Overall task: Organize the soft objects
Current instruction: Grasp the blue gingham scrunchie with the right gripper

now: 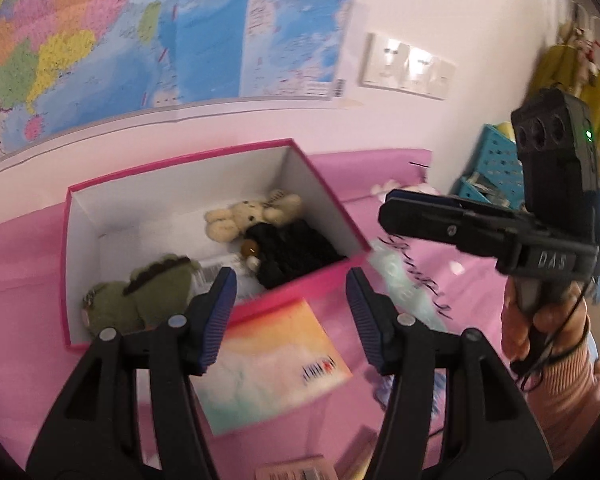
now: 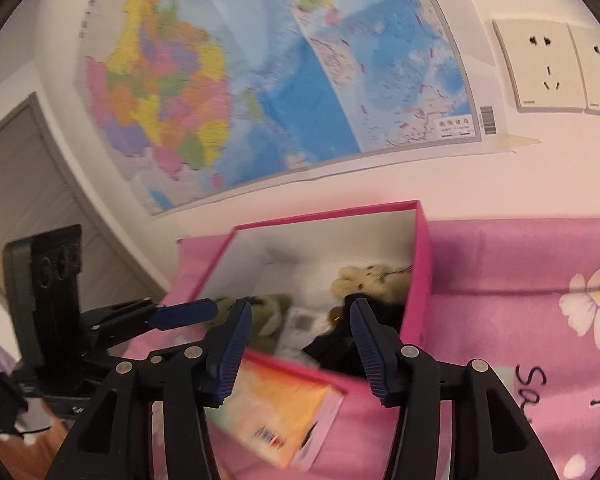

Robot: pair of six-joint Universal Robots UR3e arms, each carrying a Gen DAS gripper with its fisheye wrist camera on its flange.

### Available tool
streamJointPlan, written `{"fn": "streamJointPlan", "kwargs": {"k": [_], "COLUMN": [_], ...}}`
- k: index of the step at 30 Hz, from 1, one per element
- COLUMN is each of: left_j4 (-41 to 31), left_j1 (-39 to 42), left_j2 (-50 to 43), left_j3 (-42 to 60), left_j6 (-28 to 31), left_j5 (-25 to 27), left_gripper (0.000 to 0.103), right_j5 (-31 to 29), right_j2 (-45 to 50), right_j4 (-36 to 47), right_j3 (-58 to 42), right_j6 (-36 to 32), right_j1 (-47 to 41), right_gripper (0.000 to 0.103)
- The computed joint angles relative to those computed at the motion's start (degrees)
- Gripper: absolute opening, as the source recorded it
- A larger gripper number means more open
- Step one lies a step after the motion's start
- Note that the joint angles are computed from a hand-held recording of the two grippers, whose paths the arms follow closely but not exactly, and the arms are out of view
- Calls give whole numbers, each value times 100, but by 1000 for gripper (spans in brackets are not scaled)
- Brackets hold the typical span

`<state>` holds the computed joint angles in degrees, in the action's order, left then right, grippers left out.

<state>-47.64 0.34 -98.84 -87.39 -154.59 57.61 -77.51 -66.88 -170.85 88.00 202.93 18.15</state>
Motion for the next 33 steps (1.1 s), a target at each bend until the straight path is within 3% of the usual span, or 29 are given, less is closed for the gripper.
{"fn": "streamJointPlan", "kwargs": {"k": [10,16,28,33], "left_j4": [-359,-722,-520,-507], "left_j1": [271,409,-244,-421], "left_j2": [1132,1559,1169,924], "left_j3": [-1389,-2021,-2543,-2485], "left_j6": [834,1260,1108,1061], "left_j5": [-502,-684,-151,-83], "left_gripper": [59,59,59,59], "right_j5": [-148,-408,-399,-440], "right_j2": [-1349,-1589,-1078,-904], "right_j4": [-15,124,-413,-486], "right_j3": [1752,2556,3353,3339], "right_j6": [-206,-153,184,137], "right_j1": [246,408,623,690], "right_gripper": [60,60,60,51]}}
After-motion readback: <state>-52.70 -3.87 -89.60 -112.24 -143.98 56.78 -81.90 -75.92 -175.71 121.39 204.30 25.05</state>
